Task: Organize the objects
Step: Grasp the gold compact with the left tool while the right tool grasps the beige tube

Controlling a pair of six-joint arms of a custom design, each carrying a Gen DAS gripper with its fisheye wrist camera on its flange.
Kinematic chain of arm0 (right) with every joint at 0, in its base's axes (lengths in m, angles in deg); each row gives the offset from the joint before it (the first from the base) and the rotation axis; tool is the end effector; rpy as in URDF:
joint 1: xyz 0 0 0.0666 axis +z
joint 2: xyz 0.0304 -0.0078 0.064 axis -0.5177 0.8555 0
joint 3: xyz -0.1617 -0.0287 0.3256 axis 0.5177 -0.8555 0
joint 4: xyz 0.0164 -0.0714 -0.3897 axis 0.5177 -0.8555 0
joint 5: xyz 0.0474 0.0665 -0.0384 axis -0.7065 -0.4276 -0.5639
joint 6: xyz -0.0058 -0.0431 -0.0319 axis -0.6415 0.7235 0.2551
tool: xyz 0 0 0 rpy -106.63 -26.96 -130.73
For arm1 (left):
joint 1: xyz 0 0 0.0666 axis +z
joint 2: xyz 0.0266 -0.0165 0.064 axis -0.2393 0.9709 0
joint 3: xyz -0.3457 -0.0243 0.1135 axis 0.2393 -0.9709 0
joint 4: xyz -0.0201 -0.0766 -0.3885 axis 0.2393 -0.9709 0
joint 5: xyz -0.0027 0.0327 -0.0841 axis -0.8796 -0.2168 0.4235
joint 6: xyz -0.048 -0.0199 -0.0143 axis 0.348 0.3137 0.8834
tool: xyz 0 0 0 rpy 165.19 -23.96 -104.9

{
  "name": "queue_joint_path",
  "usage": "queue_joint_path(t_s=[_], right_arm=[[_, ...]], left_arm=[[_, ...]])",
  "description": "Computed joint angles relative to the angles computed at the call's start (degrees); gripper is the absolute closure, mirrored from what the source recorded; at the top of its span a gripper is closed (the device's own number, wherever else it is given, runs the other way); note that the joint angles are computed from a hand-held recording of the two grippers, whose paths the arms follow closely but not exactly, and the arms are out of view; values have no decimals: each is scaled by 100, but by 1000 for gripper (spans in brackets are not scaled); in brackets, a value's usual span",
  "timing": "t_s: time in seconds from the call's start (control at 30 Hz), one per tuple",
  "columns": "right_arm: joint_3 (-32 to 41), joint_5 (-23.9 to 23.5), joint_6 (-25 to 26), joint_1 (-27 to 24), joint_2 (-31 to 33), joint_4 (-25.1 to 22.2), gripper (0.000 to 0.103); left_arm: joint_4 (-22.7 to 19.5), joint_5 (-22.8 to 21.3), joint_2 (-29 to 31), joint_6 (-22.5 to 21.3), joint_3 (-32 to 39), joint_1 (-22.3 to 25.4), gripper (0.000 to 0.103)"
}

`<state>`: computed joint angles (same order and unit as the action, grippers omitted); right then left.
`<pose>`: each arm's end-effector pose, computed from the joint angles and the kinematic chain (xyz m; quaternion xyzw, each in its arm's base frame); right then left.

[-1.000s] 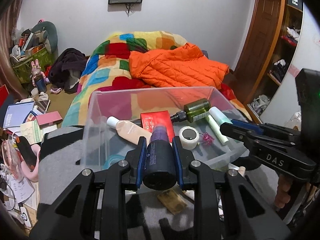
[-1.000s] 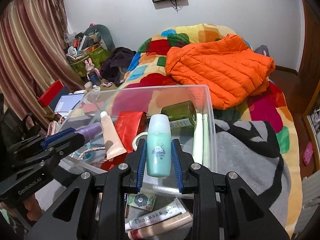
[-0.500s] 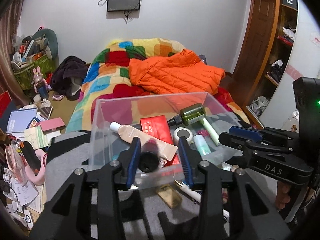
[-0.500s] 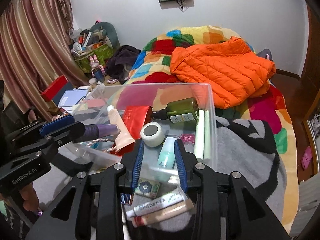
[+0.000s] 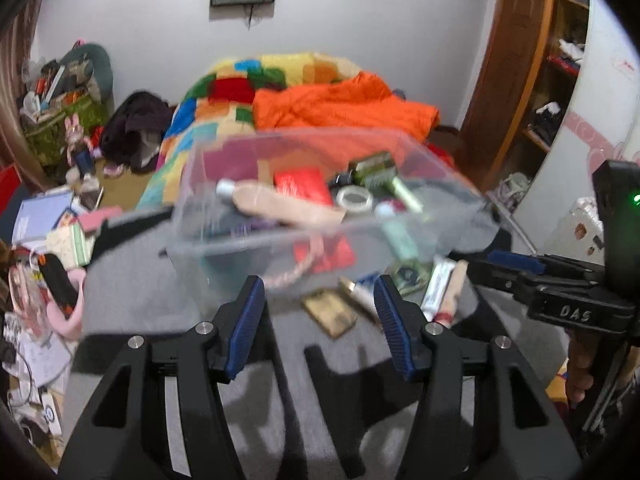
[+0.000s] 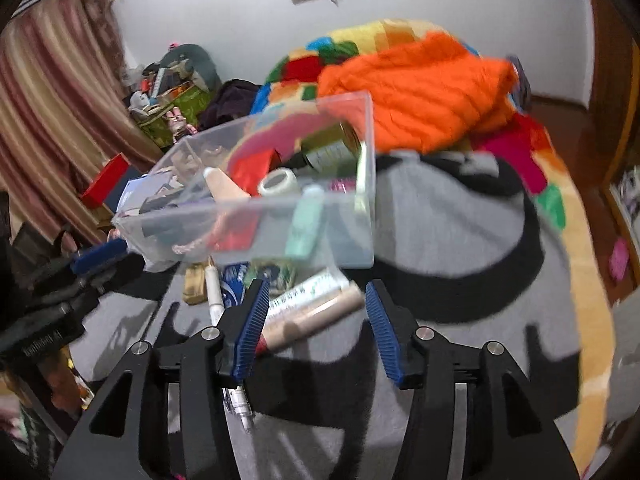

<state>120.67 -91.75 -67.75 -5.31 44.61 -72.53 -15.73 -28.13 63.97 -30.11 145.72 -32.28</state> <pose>0.5169 0.2635 0.2688 -0.2305 0.9047 0.2393 0.2667 0.4050 -0.1255 0.3122 -0.1009 0.9241 -0.0126 0.3685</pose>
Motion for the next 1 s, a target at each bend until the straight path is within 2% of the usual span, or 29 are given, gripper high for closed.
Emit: queue_joint_path(t_s=[0.1, 0.17, 0.27, 0.37, 0.53, 0.67, 0.83, 0.87, 0.97, 1.0], right_arm=[[65, -47, -281, 48, 178, -29, 56], [94, 41, -350, 127, 259, -67, 56], [-49, 347, -111, 246, 191, 96, 54], [-142, 406, 67, 246, 123, 128, 54], [-256, 427, 365, 155, 53, 77, 54], [-300, 448, 397, 55, 8, -3, 59], [-267, 587, 293, 50, 25, 43, 59], [-241, 607, 280, 66, 58, 43, 60], [-210, 697, 216, 118, 111, 134, 70], [-200, 705, 186, 122, 122, 146, 76]], left_arm=[[-292, 292, 386, 372, 148, 85, 46], [-401, 281, 557, 447, 248, 87, 46], [-404, 263, 730, 413, 351, 53, 46], [-544, 136, 954, 348, 501, 12, 46], [-417, -23, 857, 252, 343, -43, 55], [-399, -78, 587, 205, 93, -61, 72], [-502, 107, 458, 139, 58, 14, 73], [-518, 189, 495, 137, 100, 37, 73], [-492, 523, 650, 113, 245, 149, 73], [-489, 511, 700, 110, 288, 163, 73]])
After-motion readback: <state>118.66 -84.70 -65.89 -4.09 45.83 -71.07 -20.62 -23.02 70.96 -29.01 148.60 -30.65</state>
